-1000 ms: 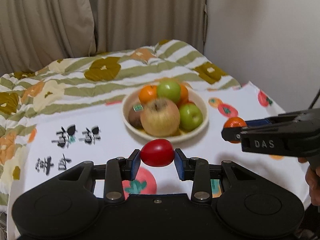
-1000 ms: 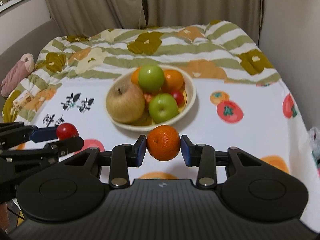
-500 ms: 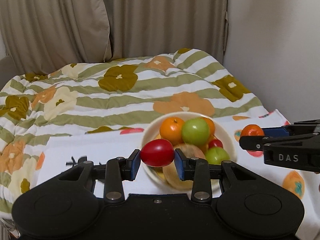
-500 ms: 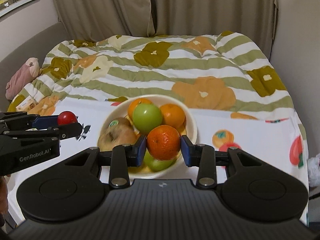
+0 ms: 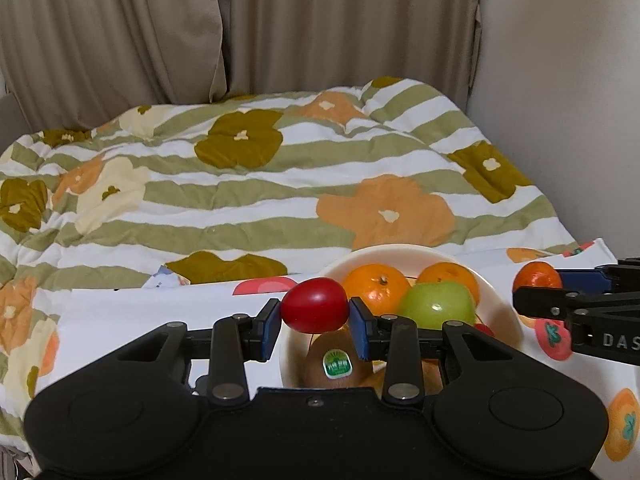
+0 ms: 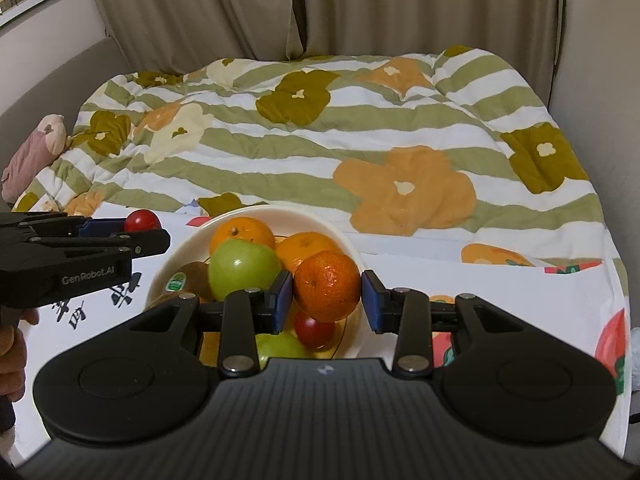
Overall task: Organize fruits
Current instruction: 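Carry both tomatoes up and over the duck bowl, then open both tools to release the tomatoes into the bowl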
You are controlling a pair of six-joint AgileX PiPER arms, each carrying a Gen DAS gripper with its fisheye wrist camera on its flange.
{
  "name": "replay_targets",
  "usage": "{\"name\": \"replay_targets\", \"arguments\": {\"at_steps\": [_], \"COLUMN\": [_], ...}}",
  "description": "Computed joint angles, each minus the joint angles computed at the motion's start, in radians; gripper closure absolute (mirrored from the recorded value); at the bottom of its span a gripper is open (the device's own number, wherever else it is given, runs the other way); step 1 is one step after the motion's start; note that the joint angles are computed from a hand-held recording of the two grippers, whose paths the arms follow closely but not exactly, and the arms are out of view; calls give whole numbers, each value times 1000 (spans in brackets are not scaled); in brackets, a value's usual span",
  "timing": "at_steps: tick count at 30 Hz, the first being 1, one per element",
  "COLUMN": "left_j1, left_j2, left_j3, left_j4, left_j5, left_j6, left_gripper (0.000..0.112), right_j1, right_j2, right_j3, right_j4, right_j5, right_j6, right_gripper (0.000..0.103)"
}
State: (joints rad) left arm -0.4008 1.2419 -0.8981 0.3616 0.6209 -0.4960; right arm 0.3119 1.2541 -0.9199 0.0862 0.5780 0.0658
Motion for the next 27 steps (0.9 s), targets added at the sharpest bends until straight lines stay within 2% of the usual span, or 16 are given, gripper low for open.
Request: {"name": "replay_targets", "arguments": {"at_steps": [4, 13, 15, 17, 19, 27], "left_j1": [32, 47, 49, 47, 46, 26], "left_j2": [65, 145, 146, 136, 123, 11], "left_j3": [-25, -60, -59, -49, -38, -3], "left_j4": [-41, -90, -92, -69, -49, -33], "left_j5": [-26, -23, -30, -40, -48, 0], "left_j6": [35, 85, 86, 65, 44, 4], "left_gripper": [72, 71, 58, 39, 28, 21], "right_j1": [-32, -67, -69, -73, -78, -80], "right_j2": [47, 97, 97, 96, 92, 82], "right_j3": [-18, -27, -28, -25, -23, -17], "right_j4": [50, 106, 107, 107, 109, 106], "right_j5": [-10, -18, -16, -16, -14, -11], "right_j6": [-64, -115, -113, -111, -111, -111], "right_gripper": [51, 51, 51, 51, 51, 51]}}
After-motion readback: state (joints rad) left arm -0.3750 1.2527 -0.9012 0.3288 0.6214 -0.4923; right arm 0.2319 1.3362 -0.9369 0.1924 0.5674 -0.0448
